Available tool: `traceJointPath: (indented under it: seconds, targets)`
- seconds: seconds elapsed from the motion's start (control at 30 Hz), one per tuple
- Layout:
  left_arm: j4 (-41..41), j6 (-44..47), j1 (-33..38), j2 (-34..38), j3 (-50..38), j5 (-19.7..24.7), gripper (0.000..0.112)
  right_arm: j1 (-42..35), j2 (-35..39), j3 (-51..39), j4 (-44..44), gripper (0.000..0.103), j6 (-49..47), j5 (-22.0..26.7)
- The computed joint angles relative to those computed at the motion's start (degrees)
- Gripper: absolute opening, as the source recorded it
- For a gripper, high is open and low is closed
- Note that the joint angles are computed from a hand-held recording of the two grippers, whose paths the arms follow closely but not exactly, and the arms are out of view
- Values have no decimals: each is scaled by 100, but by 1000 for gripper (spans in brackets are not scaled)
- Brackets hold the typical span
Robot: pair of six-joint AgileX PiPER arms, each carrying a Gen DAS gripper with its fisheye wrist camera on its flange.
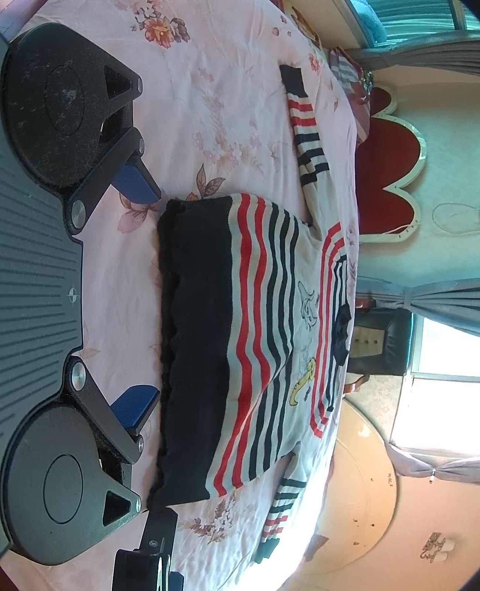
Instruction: Fold small clothes
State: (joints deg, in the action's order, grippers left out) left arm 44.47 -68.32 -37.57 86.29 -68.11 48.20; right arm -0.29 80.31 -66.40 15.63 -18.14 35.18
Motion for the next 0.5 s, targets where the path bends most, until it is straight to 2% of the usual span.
traceJointPath:
  seconds: [0.1,0.17,0.27,0.33,0.43,0.5]
  targets:
    - [-677,1254,39,365,-449,-68,103,-393,198,-205,740,102,-527,383]
    - [-503,1488,-43,538,-605,-185,103,-683,334,-363,955,102,-619,474]
    - [-634,1610,191,775,-944,-692,103,-1169,587,-649,1260,101,-679,304]
    - [-969,1843,445,1127,-1411,-916,103,-1396,907,-1015,1166,95,-486,86]
    - [-994,1961,631,1874,-2419,-811,103,-1684,1712,-1942,970,81,-205,-83]
    - [-1106,2162,758,2485,-3319,-578,103,-1891,2459,-2874,936,74,-28,2]
